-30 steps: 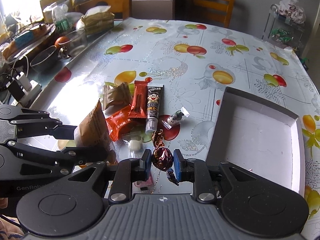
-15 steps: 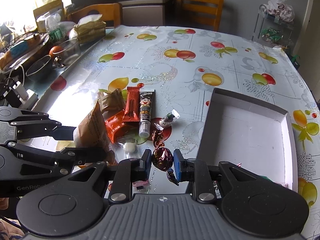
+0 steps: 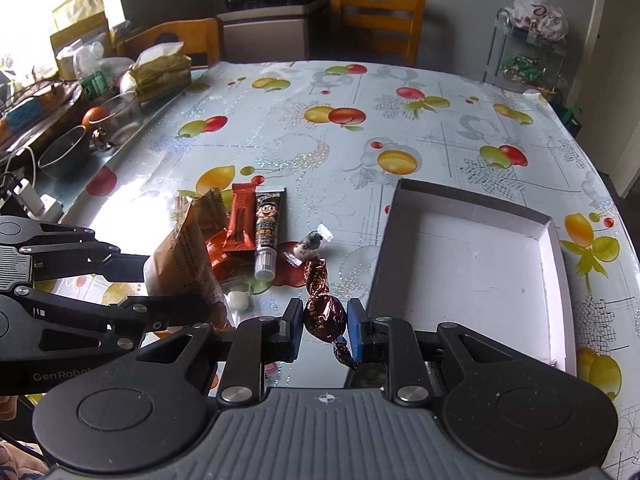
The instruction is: Organize snacks
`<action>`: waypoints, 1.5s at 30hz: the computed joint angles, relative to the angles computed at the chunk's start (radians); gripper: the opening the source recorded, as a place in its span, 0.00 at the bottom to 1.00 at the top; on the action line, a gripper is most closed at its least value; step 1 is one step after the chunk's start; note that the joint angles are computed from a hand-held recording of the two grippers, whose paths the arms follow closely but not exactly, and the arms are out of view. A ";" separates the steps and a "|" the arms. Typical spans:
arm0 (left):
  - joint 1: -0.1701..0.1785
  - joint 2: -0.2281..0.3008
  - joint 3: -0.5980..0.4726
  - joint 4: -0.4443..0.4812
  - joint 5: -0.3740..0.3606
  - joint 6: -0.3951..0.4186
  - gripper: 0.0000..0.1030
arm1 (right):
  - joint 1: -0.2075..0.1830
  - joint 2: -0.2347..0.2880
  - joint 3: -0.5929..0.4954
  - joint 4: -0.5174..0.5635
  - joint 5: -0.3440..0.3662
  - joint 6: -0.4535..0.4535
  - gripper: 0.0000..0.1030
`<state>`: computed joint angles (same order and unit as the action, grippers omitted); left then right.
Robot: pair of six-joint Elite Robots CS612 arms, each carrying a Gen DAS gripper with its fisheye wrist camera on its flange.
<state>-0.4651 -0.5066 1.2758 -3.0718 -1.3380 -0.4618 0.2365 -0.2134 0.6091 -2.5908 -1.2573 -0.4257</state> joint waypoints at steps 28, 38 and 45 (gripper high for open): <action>0.002 0.025 -0.062 0.005 -0.028 0.051 0.33 | -0.015 -0.003 0.004 -0.045 -0.032 0.058 0.24; 0.002 0.041 -0.097 0.017 -0.051 0.077 0.33 | -0.022 -0.004 0.007 -0.055 -0.047 0.085 0.24; 0.001 0.056 -0.132 0.031 -0.069 0.101 0.33 | -0.028 -0.002 0.005 -0.059 -0.059 0.103 0.24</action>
